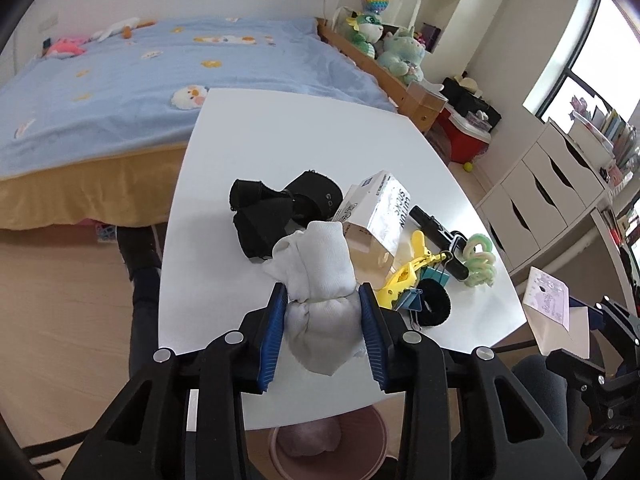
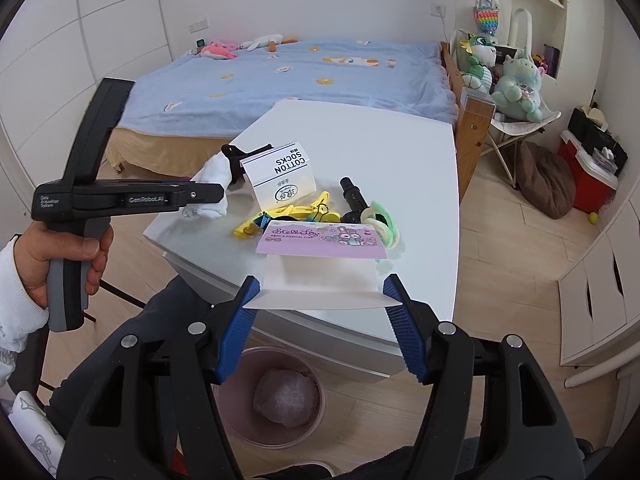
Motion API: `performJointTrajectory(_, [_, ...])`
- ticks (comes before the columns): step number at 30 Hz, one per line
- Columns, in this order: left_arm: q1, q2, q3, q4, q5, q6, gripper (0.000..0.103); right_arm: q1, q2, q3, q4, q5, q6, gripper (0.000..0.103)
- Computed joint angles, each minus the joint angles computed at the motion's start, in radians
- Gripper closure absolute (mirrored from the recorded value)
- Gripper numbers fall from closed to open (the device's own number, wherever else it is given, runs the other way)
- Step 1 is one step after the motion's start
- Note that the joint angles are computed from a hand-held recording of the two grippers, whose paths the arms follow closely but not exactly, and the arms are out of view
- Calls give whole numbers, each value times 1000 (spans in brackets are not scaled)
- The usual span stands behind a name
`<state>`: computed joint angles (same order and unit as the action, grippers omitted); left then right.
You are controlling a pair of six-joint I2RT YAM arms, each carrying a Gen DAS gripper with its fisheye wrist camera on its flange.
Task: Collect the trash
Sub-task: 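Grasp the white sock bundle with the left gripper while the right holds the card, then carry the socks over the pink bin and open the left gripper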
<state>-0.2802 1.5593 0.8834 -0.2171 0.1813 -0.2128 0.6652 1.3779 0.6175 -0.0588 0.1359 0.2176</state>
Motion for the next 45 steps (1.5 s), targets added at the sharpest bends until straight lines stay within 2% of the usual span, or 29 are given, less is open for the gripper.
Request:
performJointTrajectory(6, [-44, -145, -61, -23, -51, 82, 67, 28, -31, -20, 3, 19, 31, 39])
performJointTrajectory(16, [-132, -361, -150, -112, -44, 179, 67, 108, -142, -74, -30, 77, 87, 39])
performJointTrajectory(26, [-232, -446, -279, -93, -47, 168, 67, 215, -249, -149, -77, 145, 172, 39])
performJointTrajectory(33, [-296, -430, -336, -51, -34, 158, 65, 261, -268, -197, -85, 169, 229, 39])
performJointTrajectory(35, [-311, -425, -346, -37, -30, 164, 54, 268, -270, -207, -83, 171, 241, 39])
performJointTrajectory(37, [-322, -433, -363, -10, -40, 157, 17, 270, -269, -213, -82, 172, 246, 39])
performJointTrajectory(45, [-307, -448, -379, 5, -75, 142, 8, 276, -264, -223, -71, 167, 254, 39])
